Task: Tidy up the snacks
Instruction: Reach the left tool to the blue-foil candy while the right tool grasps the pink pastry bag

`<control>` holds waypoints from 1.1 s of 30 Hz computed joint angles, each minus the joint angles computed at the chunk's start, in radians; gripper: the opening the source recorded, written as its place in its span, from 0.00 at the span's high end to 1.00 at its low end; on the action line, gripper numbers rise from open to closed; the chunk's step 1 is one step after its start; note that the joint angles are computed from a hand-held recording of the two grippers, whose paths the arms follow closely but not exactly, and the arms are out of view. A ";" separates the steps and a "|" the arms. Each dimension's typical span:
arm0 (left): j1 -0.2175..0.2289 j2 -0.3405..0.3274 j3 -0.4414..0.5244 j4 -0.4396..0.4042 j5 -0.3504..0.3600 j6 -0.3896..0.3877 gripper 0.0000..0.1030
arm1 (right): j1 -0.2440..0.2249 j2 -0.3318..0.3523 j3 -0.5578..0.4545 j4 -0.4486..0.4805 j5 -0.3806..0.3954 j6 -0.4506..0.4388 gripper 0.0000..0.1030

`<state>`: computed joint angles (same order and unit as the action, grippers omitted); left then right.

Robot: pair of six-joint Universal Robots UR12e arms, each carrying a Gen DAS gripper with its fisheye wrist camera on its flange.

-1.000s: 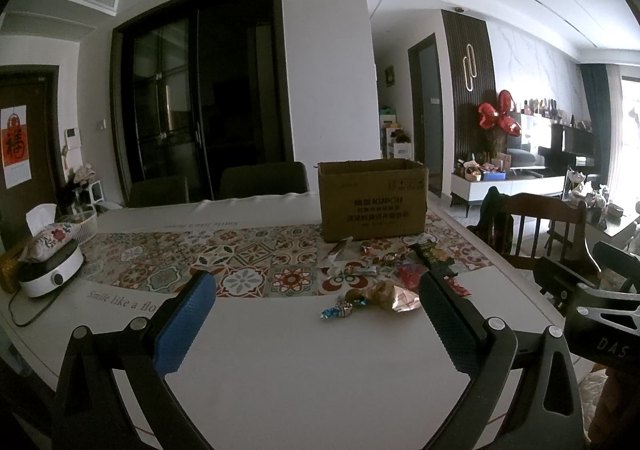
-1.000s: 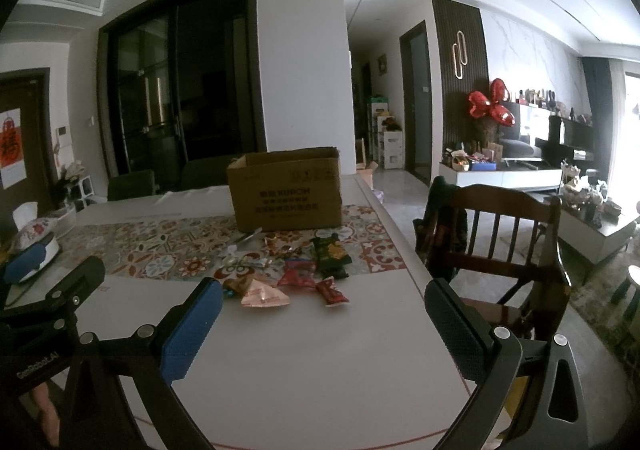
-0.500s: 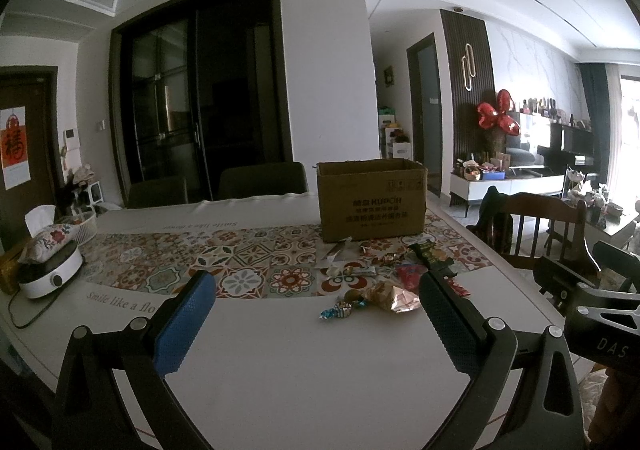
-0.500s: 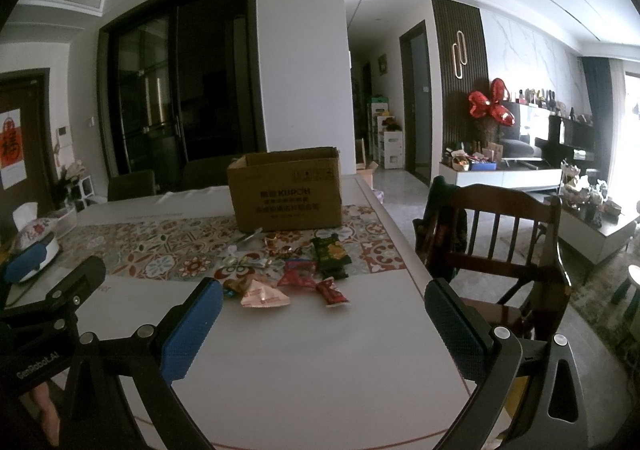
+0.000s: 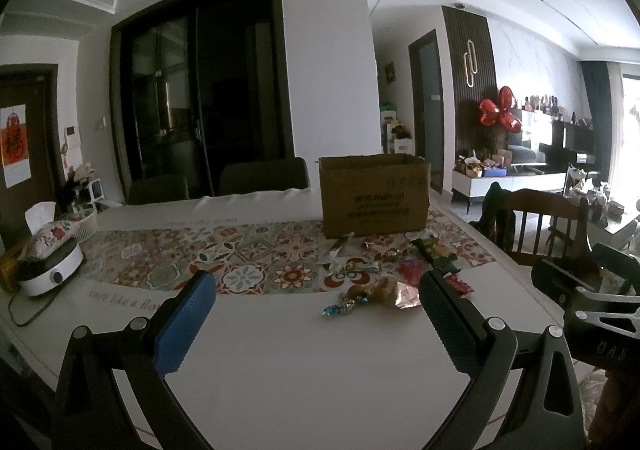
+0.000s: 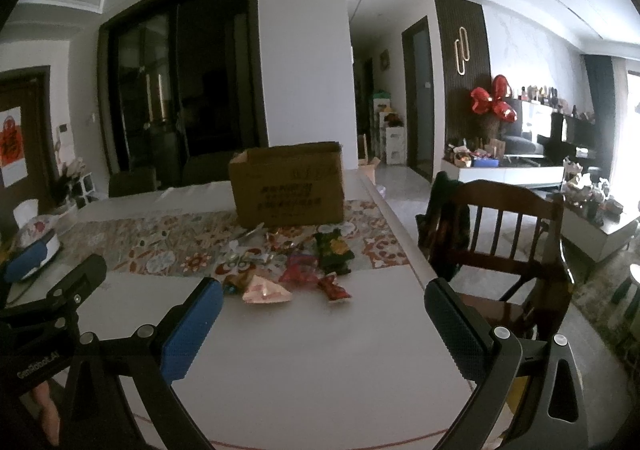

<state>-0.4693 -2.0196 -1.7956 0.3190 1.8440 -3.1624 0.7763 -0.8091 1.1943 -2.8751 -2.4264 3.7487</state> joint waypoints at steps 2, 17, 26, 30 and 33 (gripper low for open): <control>0.003 -0.001 0.003 -0.013 -0.003 0.004 0.00 | -0.002 0.003 -0.006 0.005 0.013 -0.004 0.01; 0.057 -0.068 0.066 -0.066 -0.127 0.119 0.10 | -0.038 0.060 -0.091 0.057 0.142 -0.087 0.01; 0.087 -0.115 0.149 -0.186 -0.215 0.150 0.23 | -0.078 0.112 -0.175 0.097 0.272 -0.097 0.09; 0.099 -0.135 0.186 -0.263 -0.257 0.154 0.30 | -0.094 0.139 -0.220 0.132 0.321 -0.099 0.16; 0.106 -0.150 0.210 -0.323 -0.294 0.150 0.35 | -0.109 0.154 -0.244 0.160 0.376 -0.102 0.22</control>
